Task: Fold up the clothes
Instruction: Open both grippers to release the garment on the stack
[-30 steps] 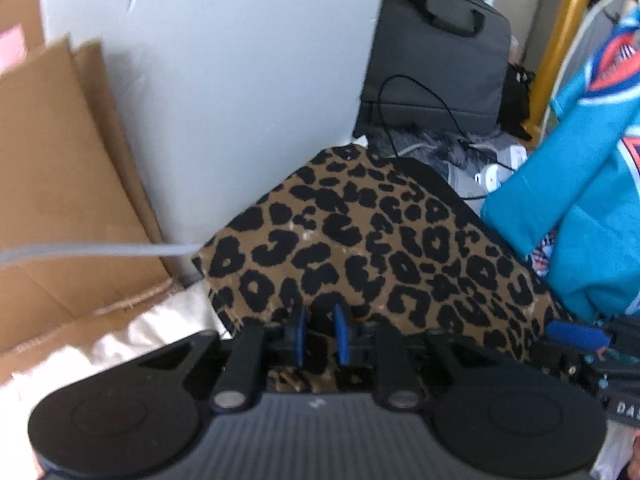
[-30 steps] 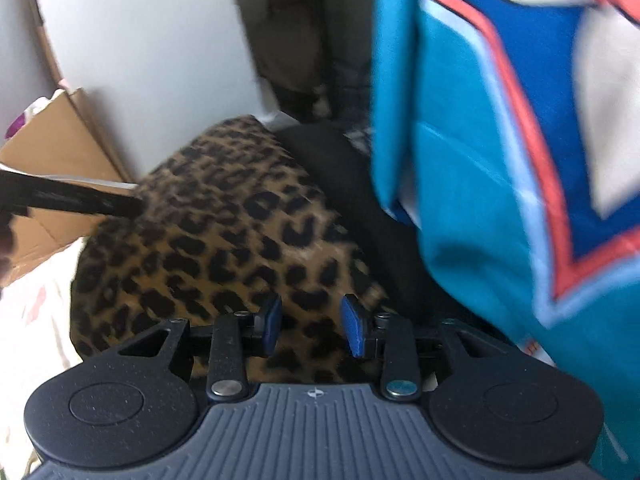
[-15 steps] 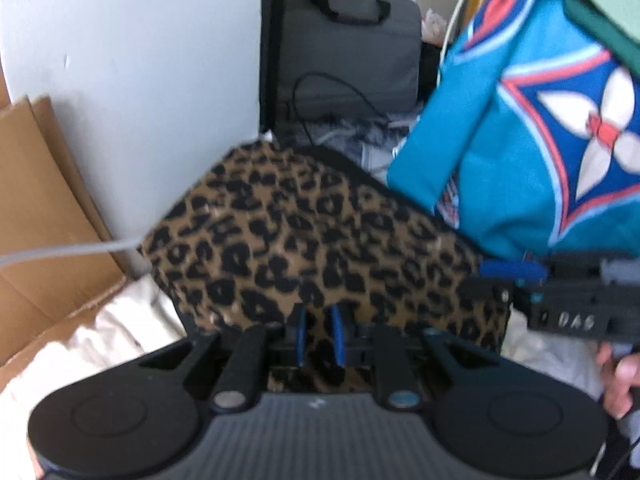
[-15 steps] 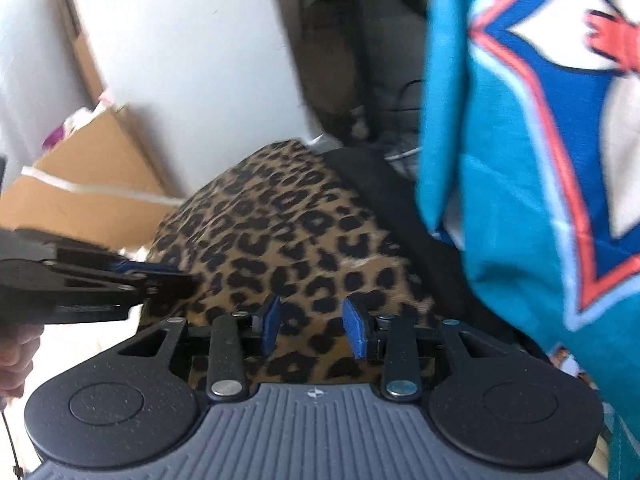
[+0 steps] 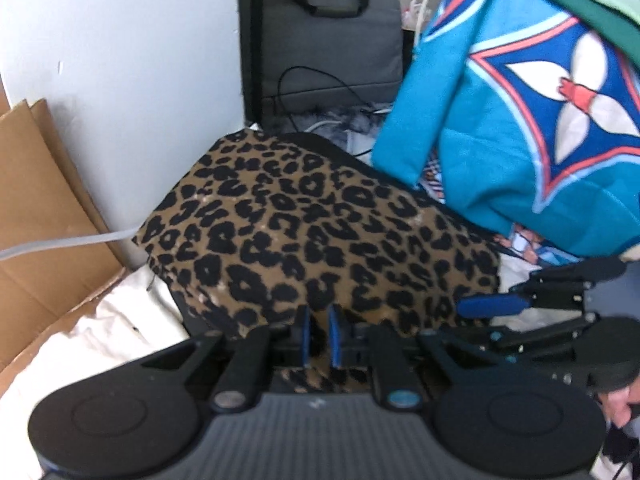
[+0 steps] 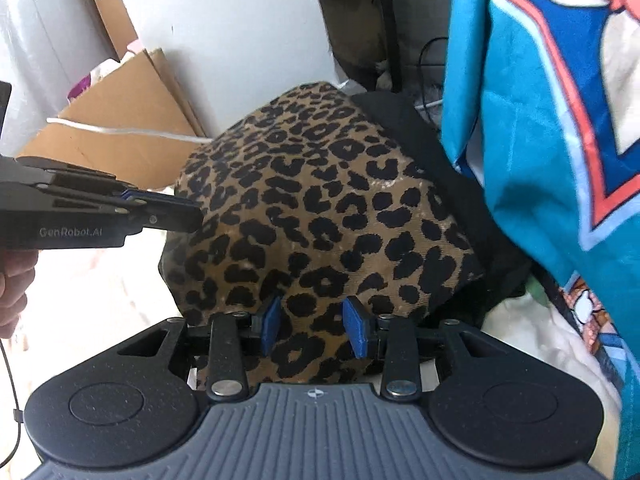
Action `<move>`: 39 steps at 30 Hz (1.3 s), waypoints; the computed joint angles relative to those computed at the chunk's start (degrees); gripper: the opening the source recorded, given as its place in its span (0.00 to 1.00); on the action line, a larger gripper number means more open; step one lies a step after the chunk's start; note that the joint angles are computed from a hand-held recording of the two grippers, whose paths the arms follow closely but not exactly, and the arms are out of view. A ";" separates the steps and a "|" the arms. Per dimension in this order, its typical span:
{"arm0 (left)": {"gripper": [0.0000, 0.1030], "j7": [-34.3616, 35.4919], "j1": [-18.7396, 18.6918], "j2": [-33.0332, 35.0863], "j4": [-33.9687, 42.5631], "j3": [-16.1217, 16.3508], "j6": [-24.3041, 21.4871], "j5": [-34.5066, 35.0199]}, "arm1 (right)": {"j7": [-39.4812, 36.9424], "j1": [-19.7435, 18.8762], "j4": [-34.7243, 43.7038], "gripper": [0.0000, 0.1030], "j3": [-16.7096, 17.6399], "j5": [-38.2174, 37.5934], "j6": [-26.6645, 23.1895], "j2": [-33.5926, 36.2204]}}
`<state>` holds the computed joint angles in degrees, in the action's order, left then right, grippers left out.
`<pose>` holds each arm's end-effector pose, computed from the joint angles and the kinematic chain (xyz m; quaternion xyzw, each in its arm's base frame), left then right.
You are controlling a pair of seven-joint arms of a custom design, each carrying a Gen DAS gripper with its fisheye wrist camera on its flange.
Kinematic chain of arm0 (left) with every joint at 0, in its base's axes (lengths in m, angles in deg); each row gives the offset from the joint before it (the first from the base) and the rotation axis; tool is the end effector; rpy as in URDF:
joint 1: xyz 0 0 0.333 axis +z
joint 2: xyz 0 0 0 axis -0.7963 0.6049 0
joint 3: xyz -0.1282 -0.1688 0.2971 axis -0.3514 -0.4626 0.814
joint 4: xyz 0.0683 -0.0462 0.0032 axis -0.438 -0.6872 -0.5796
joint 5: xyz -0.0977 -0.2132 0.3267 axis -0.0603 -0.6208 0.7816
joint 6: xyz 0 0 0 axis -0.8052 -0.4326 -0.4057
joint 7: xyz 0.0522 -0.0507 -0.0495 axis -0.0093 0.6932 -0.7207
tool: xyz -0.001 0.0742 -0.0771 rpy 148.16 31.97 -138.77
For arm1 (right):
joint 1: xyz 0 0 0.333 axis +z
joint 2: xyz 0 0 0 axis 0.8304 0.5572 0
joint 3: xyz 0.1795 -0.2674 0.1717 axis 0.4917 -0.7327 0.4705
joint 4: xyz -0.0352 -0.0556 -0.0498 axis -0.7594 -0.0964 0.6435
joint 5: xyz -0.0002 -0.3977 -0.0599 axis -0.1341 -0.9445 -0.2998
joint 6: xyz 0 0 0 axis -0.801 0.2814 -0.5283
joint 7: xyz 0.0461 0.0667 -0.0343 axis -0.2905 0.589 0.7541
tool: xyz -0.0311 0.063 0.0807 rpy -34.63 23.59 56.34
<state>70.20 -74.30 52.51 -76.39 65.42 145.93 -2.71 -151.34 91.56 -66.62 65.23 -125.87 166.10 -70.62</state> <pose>0.5410 -0.4509 0.5392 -0.1017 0.9334 -0.3438 0.0162 0.3239 0.4028 0.4990 -0.4032 0.8319 -0.2620 0.2768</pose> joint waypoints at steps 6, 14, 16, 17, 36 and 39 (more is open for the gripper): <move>0.10 1.11 -0.11 -1.19 -0.84 -0.21 -1.83 -0.98 | 1.49 0.29 0.66 0.40 -0.10 0.22 1.29 1.55; 0.10 -1.97 -0.66 -2.75 -4.76 0.41 0.59 -0.81 | 1.88 0.49 -0.10 0.40 -1.00 4.37 5.76 1.65; 0.10 -3.11 -0.53 -3.22 -5.28 0.56 0.45 -1.00 | 1.09 0.58 0.15 0.40 -1.03 6.40 5.39 1.56; 0.10 -3.49 -0.47 -3.53 -5.65 0.64 0.35 -0.97 | 1.09 0.58 0.27 0.40 -0.98 6.89 5.31 1.42; 0.91 -16.74 -2.67 -6.76 -6.61 1.87 1.26 10.52 | 3.01 1.83 4.95 0.99 0.88 6.66 -6.31 2.05; 0.93 -18.49 -2.79 -6.71 -6.21 2.08 0.77 11.16 | 2.61 2.50 5.97 0.99 0.80 6.39 -8.72 2.30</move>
